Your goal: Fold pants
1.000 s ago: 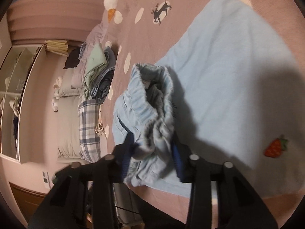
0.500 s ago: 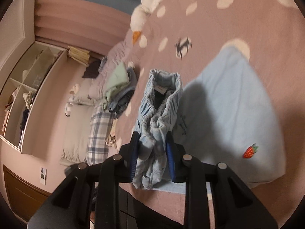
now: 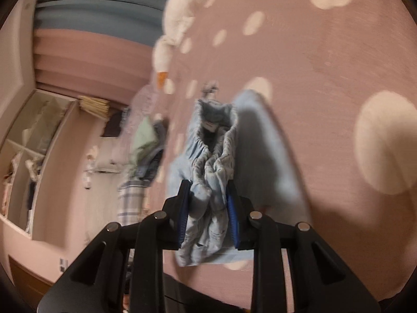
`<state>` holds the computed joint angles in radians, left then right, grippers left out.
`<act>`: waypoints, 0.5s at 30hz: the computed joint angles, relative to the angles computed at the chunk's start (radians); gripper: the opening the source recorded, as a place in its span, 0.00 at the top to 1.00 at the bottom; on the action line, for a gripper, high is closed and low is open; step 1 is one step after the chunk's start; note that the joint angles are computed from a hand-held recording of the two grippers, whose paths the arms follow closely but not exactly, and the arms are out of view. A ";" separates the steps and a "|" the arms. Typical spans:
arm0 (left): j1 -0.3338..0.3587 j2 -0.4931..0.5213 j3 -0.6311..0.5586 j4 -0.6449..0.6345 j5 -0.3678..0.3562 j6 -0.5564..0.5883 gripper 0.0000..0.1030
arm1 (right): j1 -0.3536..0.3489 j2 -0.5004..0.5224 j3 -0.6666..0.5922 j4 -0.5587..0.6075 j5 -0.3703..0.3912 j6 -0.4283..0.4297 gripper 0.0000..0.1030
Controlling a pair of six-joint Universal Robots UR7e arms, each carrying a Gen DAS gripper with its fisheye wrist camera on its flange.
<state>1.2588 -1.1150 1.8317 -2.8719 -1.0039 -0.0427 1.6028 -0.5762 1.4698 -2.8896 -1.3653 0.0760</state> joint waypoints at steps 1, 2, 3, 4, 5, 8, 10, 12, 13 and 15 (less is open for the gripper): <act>-0.002 0.007 -0.008 0.000 0.001 0.007 0.24 | -0.003 0.003 0.000 0.005 -0.009 0.011 0.74; -0.003 0.012 -0.015 0.003 0.001 0.010 0.24 | -0.004 0.009 -0.004 0.015 -0.035 0.018 0.74; -0.004 0.019 -0.024 0.007 -0.001 0.014 0.24 | -0.002 0.011 -0.007 0.021 -0.063 0.015 0.73; -0.005 0.024 -0.031 0.010 -0.005 0.019 0.24 | -0.001 0.013 -0.010 0.022 -0.085 0.010 0.73; -0.005 0.028 -0.036 0.013 -0.007 0.022 0.24 | -0.003 0.017 -0.011 0.019 -0.085 0.009 0.74; -0.006 0.046 -0.059 0.024 -0.005 0.030 0.24 | -0.012 0.011 -0.012 0.026 -0.059 0.016 0.70; -0.006 0.059 -0.079 0.029 -0.008 0.038 0.24 | 0.000 -0.001 -0.005 0.013 -0.099 -0.002 0.66; -0.006 0.072 -0.099 0.025 -0.009 0.053 0.24 | 0.023 -0.021 0.020 -0.051 -0.160 -0.044 0.58; -0.006 0.077 -0.106 0.021 -0.009 0.058 0.24 | 0.032 -0.029 0.033 -0.086 -0.178 -0.072 0.57; -0.005 0.093 -0.133 0.021 -0.016 0.069 0.24 | 0.048 -0.045 0.056 -0.143 -0.186 -0.148 0.56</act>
